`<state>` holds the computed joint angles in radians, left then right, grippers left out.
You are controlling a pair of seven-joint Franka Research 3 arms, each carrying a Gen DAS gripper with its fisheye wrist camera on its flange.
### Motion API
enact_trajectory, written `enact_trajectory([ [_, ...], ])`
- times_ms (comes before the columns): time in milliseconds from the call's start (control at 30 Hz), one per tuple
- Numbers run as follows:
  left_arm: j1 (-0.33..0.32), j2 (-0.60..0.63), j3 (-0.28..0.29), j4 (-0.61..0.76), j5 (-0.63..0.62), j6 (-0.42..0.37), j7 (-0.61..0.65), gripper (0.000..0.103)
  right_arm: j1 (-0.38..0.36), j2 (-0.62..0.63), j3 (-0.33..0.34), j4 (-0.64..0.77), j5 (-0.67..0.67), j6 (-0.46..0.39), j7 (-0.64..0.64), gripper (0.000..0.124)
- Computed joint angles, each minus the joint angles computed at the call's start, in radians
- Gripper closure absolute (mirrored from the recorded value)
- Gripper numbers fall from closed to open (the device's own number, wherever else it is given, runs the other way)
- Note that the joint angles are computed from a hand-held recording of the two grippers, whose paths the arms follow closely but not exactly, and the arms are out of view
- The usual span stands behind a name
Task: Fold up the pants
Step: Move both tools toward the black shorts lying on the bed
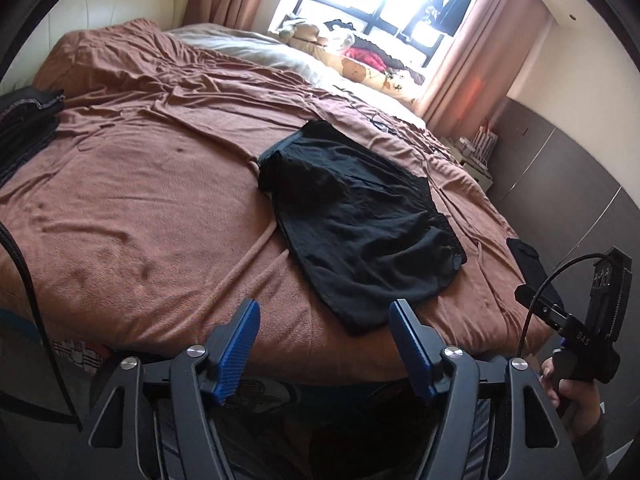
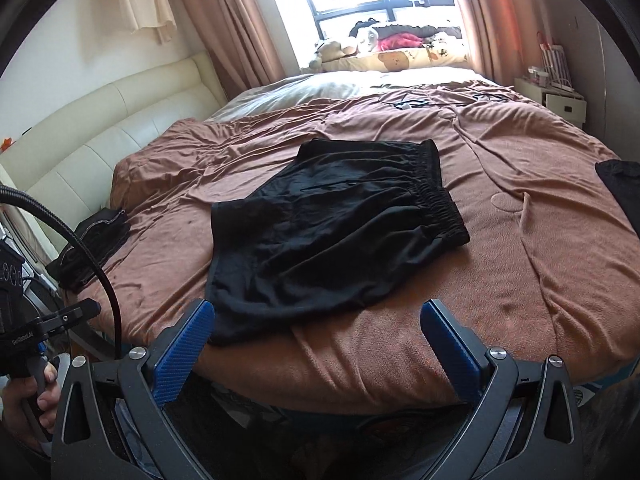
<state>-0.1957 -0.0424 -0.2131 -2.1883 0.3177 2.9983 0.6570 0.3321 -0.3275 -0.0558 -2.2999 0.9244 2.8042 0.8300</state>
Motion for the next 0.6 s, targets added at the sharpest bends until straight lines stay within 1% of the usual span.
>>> enact_trajectory([
  [133,-0.013,0.062,0.0,0.045,-0.144,-0.003,0.121,0.036,-0.008,0.04,-0.011,0.034,0.016,-0.024,-0.002,0.022],
  [200,-0.011,0.092,-0.011,0.071,-0.223,-0.009,0.188,0.036,-0.013,0.061,-0.013,0.049,0.031,-0.03,-0.015,0.029],
  [333,0.011,0.152,-0.047,0.125,-0.369,-0.029,0.314,0.036,-0.04,0.109,-0.005,0.089,0.032,-0.071,0.003,0.031],
  [567,0.061,0.255,-0.114,0.225,-0.531,-0.075,0.461,0.036,-0.082,0.173,0.015,0.143,0.037,-0.126,0.019,0.031],
  [600,0.062,0.271,-0.115,0.242,-0.535,-0.087,0.467,0.036,-0.088,0.183,0.018,0.151,0.035,-0.133,0.022,0.031],
])
